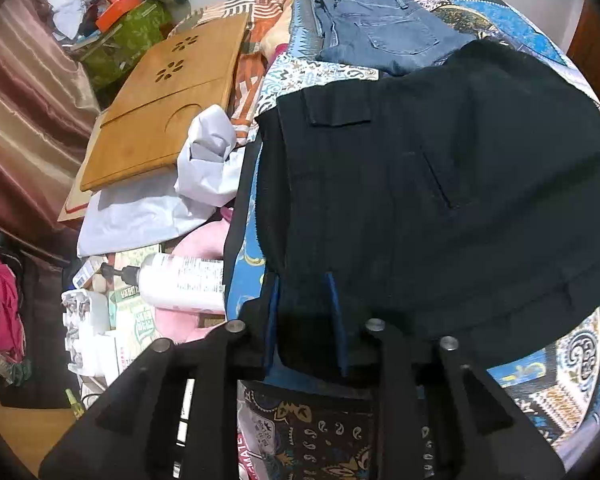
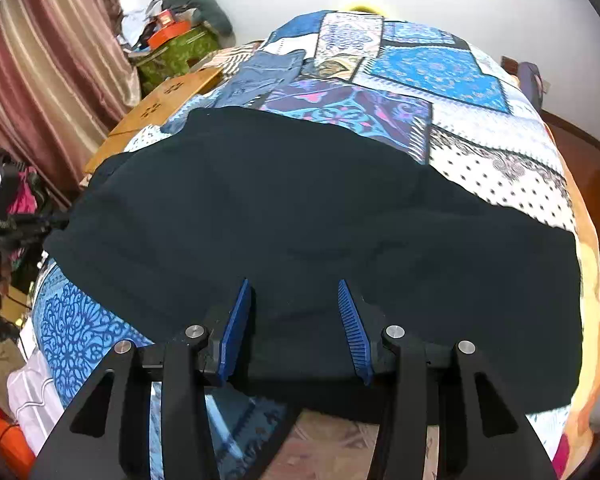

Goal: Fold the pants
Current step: 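Lay the folded trousers flat and open both grippers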

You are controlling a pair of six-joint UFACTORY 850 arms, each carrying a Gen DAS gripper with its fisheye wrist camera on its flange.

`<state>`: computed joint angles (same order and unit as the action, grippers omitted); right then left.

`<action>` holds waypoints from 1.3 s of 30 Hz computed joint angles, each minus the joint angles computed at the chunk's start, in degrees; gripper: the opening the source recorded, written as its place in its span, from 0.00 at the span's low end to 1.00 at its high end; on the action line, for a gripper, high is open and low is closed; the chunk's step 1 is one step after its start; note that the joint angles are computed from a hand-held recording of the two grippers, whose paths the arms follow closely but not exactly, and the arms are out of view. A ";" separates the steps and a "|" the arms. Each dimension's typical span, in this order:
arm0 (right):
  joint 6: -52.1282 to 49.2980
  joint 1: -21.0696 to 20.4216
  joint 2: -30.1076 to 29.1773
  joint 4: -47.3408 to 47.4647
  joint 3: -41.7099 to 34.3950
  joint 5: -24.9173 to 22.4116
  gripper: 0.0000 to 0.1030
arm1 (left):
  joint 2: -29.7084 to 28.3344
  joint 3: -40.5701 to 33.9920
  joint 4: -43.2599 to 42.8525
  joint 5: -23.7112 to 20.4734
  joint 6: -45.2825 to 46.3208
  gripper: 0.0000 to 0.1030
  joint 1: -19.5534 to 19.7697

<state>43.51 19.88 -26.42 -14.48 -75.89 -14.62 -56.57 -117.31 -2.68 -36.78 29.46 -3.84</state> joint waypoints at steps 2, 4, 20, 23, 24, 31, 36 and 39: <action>3.46 -0.15 1.11 -2.45 1.73 0.51 0.41 | 0.36 0.09 0.80 0.19 -1.46 0.38 0.18; 9.82 -0.22 2.49 -7.80 3.66 -0.09 0.41 | 0.41 -0.73 2.22 -0.24 -3.60 0.45 0.41; 51.55 -2.38 17.37 -37.80 21.75 -12.30 0.54 | 1.88 -5.97 -7.74 -0.03 -0.47 0.67 -3.05; 56.09 -3.23 20.13 -40.11 24.54 -12.15 0.54 | -0.50 -7.92 -6.26 -2.33 -1.22 0.67 -4.85; 57.55 -3.38 21.11 -40.90 25.63 -12.86 0.54 | -1.24 -8.27 -5.88 -3.06 -1.36 0.67 -5.36; 61.32 -6.45 20.54 -42.71 27.45 -9.05 0.45 | -5.40 -10.16 -2.80 -6.38 -5.06 0.69 -7.04; 58.30 -8.07 16.64 -39.77 26.19 -5.05 0.31 | -6.79 -12.30 -4.96 -8.38 -5.65 0.76 -6.24; 59.76 -6.72 15.60 -43.13 25.66 -7.69 0.17 | -6.37 -11.43 -4.05 -7.54 -6.37 0.78 -6.26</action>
